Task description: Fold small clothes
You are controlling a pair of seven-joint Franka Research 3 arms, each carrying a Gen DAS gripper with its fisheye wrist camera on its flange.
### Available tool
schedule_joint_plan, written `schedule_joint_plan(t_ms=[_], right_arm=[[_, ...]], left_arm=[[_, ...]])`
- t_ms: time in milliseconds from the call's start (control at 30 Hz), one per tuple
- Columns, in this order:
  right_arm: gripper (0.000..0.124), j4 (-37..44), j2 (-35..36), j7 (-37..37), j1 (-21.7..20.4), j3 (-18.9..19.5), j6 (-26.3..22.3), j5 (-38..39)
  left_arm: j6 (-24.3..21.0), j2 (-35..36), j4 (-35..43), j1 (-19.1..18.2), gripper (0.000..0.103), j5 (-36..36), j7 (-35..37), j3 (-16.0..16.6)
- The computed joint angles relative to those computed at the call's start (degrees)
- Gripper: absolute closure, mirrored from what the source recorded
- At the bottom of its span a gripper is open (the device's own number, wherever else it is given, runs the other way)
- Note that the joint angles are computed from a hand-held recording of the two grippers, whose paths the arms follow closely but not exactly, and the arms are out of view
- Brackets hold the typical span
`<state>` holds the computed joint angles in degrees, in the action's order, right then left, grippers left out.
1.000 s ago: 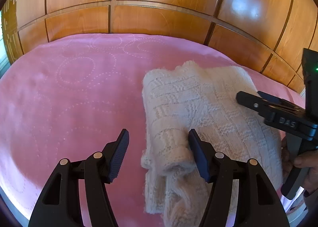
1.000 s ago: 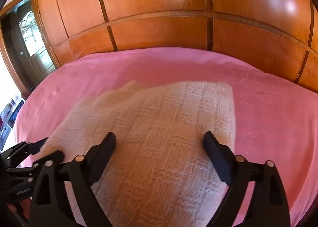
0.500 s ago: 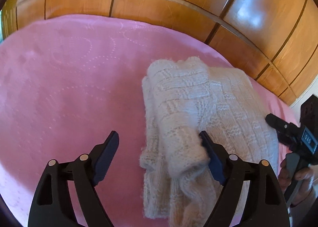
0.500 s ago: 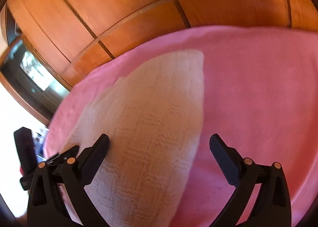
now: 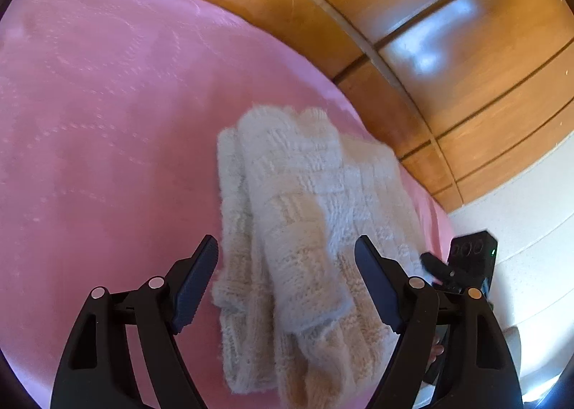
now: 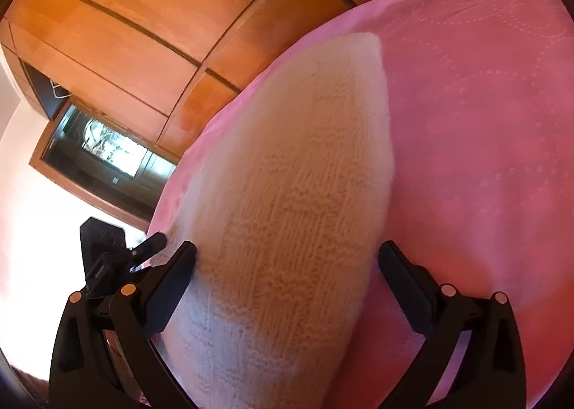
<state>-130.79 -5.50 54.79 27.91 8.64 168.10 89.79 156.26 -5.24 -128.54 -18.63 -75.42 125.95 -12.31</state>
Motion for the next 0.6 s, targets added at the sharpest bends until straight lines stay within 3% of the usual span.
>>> schedule_joint_plan(t_ms=[100, 167, 300, 367, 533, 600], right_arm=[[0.027, 1.28, 1.37, 1.66, 0.08, 0.24, -0.29, -3.39], [0.036, 1.92, 2.54, 5.58, 0.15, 0.56, 0.29, -8.96], [0.055, 1.68, 2.17, 12.58, 0.57, 1.08, 1.59, -16.82], [0.063, 0.63, 0.80, 15.91, 1.17, 1.56, 3.39, -21.00], [0.067, -3.16, -3.87, 20.84, 3.87, 1.75, 7.36, -26.76], [0.068, -6.60, -7.24, 26.06, 3.69, 2.98, 9.46, -31.79]], left_arm=[[1.42, 2.17, 1.11, -0.20, 0.046, 6.86, -3.83, -1.06], [2.67, 2.51, 1.13, -0.57, 0.053, 4.49, -0.90, -1.31], [0.71, 1.85, 0.88, -0.23, 0.068, -1.58, 3.52, -0.91], [-0.31, 0.50, 0.09, -0.20, 0.071, -5.25, 6.59, -0.71], [-5.86, -3.30, -2.00, -0.07, 0.072, -16.15, 14.03, 0.51], [-7.56, -4.52, -2.28, -0.37, 0.073, -18.24, 15.75, 0.07]])
